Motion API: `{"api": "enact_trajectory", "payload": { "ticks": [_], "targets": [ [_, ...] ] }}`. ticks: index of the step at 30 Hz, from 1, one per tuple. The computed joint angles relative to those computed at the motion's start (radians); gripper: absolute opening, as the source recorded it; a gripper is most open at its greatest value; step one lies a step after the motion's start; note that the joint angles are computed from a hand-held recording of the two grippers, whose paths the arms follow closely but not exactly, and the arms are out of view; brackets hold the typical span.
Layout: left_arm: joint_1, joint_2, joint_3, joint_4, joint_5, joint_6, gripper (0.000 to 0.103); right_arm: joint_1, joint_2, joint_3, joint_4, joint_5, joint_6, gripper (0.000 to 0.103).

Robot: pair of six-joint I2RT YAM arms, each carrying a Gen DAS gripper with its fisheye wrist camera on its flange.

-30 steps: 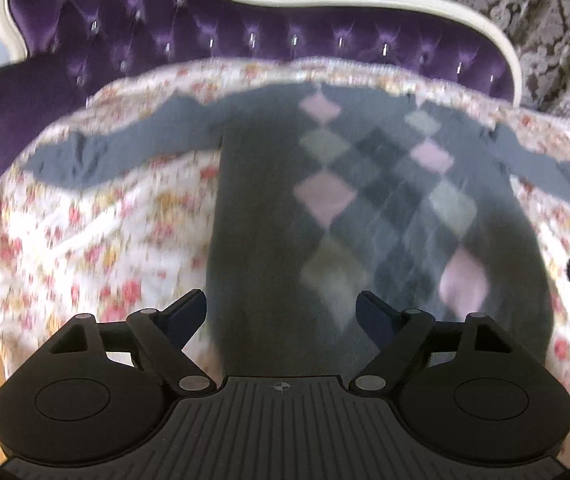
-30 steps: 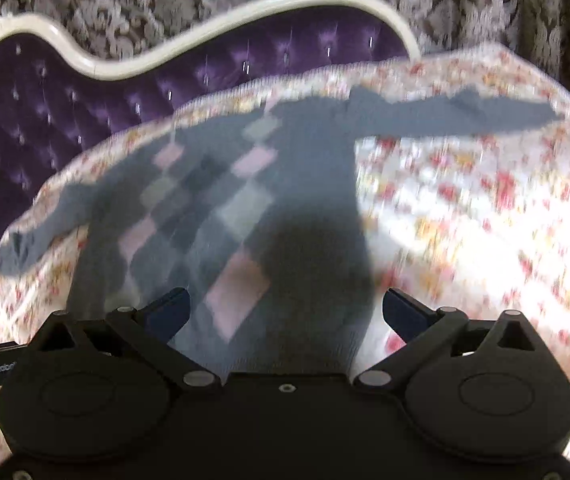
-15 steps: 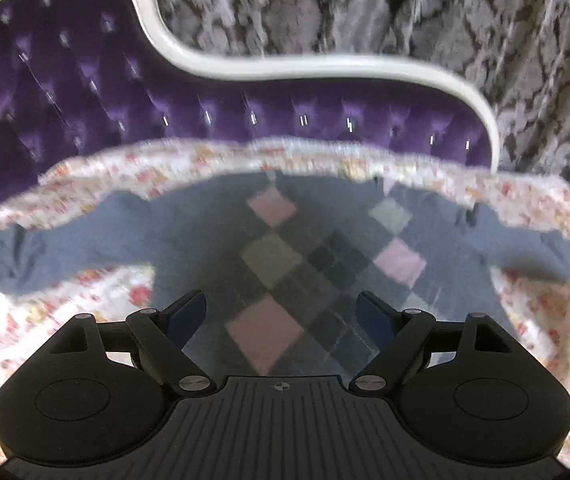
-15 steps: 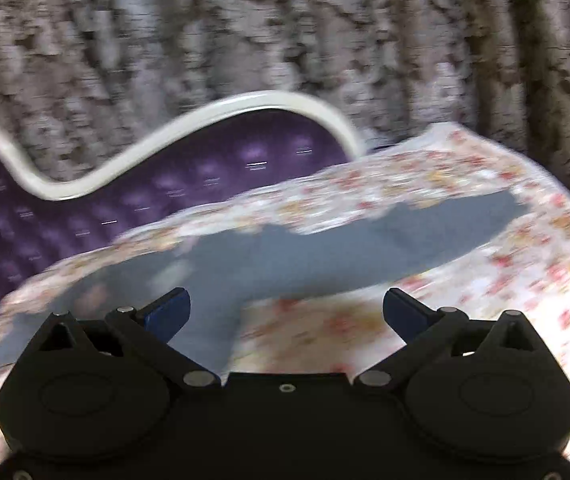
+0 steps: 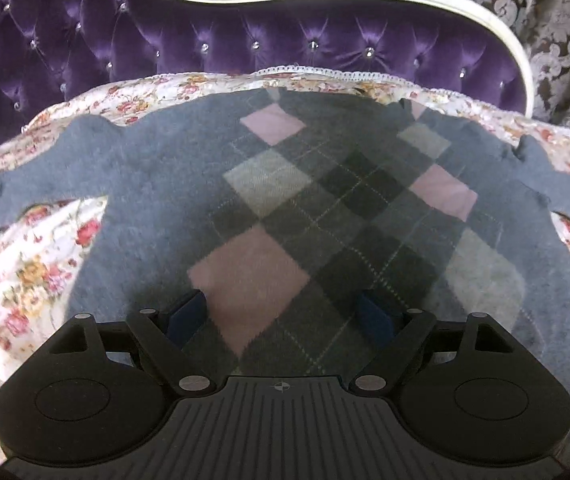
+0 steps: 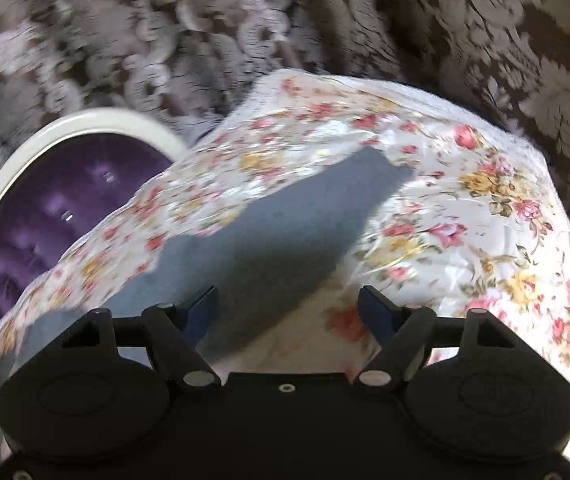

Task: Fold small clothes
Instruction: 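Lower the right gripper onto a sweater sleeve and close on it, then carry the sleeve across the sweater body with the right gripper and release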

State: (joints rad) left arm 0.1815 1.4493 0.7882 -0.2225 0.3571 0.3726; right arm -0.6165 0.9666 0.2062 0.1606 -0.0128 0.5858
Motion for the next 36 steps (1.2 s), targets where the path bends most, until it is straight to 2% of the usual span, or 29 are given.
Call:
{"api": "enact_trajectory", "payload": {
  "ticks": [5,8,9,11,12,14,16,22,26,31,33,36],
  "targets": [
    [0.014,-0.006,-0.029,0.03,0.031,0.057,0.088,-0.081,0.162,0.009,0.208,-0.064,0.01,0.072],
    [0.016,0.008,-0.02,0.022,0.035,0.059,0.094,-0.117,0.271,0.039,0.302,-0.081,0.034,0.065],
    [0.016,0.013,-0.016,0.02,0.035,0.058,0.094,-0.121,0.301,0.052,0.319,-0.077,0.04,0.06],
    [0.013,0.02,-0.007,0.013,0.031,0.059,0.095,-0.128,0.337,0.083,0.304,-0.059,0.048,0.041],
    [0.01,0.024,0.001,0.004,0.026,0.06,0.097,-0.135,0.349,0.099,0.284,-0.058,0.047,0.011],
    [0.008,0.038,0.022,-0.019,0.023,0.064,0.097,-0.158,0.336,0.098,0.269,-0.092,0.05,0.011],
    [0.009,0.051,0.047,-0.051,0.027,0.074,0.097,-0.152,0.239,0.076,0.206,-0.07,0.028,0.011],
    [0.042,0.055,0.102,-0.138,0.066,0.091,0.091,-0.117,-0.116,0.12,-0.164,0.03,-0.09,0.01],
    [0.11,0.052,0.152,-0.218,0.124,0.119,0.091,0.038,-0.2,0.259,-0.35,0.192,-0.133,0.01],
    [0.215,0.067,0.22,-0.276,0.179,0.178,0.091,0.423,-0.091,0.49,-0.432,0.455,-0.147,0.01],
    [0.259,0.092,0.258,-0.3,0.202,0.199,0.091,0.603,0.017,0.605,-0.424,0.55,-0.169,0.01],
    [0.325,0.136,0.317,-0.34,0.243,0.223,0.091,0.799,0.205,0.769,-0.377,0.618,-0.204,0.01]
  ]
}}
